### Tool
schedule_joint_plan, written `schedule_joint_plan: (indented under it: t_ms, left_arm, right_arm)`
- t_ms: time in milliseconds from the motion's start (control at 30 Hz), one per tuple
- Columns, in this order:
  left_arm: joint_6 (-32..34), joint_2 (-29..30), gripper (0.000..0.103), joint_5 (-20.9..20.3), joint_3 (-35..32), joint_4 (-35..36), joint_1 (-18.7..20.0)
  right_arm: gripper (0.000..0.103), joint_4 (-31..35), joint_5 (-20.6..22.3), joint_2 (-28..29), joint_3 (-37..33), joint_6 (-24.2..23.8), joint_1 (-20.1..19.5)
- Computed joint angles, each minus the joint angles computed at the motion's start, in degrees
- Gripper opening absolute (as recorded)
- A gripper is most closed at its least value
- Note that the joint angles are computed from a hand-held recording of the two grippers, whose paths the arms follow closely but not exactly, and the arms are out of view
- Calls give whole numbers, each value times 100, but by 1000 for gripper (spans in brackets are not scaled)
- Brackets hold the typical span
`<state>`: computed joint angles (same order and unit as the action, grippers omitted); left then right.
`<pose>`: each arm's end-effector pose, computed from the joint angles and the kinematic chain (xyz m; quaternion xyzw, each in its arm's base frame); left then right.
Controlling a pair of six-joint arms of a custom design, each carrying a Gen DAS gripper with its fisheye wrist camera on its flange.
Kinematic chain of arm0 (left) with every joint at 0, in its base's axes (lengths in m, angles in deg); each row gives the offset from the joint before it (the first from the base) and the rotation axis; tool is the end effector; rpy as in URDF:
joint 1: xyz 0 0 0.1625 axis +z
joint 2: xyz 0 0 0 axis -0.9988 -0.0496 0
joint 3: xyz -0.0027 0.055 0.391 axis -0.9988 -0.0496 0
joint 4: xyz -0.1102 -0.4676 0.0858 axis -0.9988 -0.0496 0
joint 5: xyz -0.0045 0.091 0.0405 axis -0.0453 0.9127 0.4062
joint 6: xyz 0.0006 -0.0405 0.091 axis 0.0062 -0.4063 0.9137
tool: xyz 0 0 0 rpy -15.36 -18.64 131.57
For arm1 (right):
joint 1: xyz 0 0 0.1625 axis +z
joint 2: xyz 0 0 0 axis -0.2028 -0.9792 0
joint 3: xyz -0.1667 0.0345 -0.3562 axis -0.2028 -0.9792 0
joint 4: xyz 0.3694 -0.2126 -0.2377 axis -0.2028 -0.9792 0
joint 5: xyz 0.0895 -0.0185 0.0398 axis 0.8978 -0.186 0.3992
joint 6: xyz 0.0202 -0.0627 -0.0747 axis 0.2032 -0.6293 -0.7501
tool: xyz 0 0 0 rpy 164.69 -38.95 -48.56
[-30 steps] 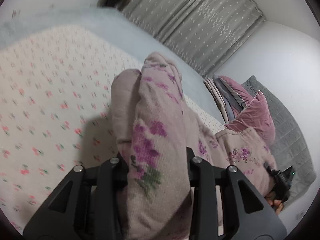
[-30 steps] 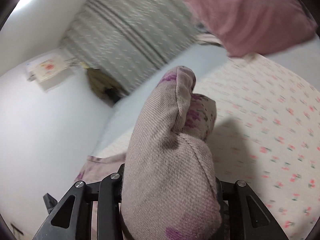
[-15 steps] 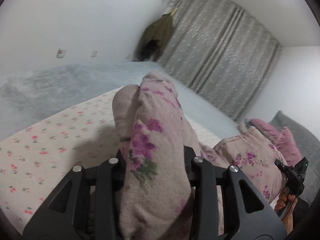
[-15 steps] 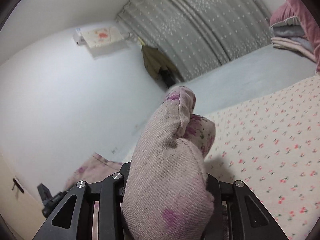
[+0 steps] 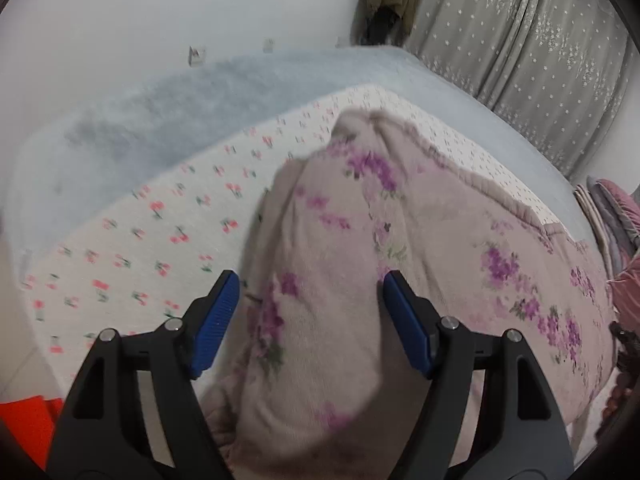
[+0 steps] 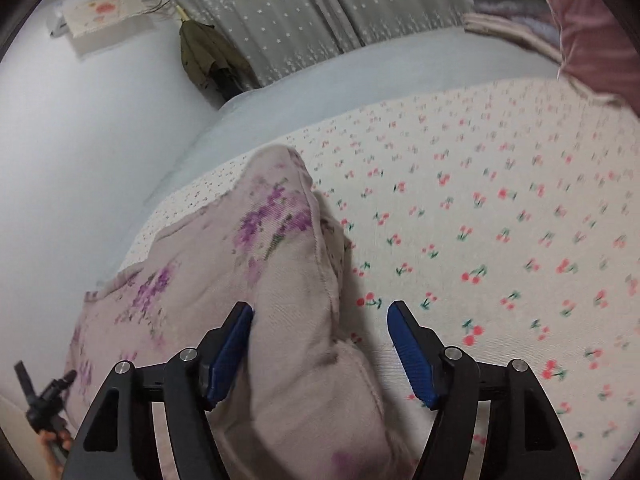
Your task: Fold large clothes
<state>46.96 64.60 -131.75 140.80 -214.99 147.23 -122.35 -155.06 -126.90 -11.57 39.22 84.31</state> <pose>-0.2586 -0.8634 0.0039 0.0629 0.8819 -0.3719 0.2828 -0.1227 -0.7786 0.4529 -0.0529 -0.8735 0.4351 0.2117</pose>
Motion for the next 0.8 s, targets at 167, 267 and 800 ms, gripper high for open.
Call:
schedule_joint_plan:
  t_ms: [167, 267, 800]
  left_arm:
    - [448, -67, 91, 508, 302, -663, -375]
    - [316, -157, 97, 482, 498, -429, -544]
    - [-1081, -518, 100, 322, 1991, 848, -1458]
  right_arm:
    - [74, -266, -648, -586, 765, -659, 357]
    - [76, -544, -1015, -881, 1292, -977, 531]
    - [83, -1073, -1734, -1976, 3260, -1307, 898]
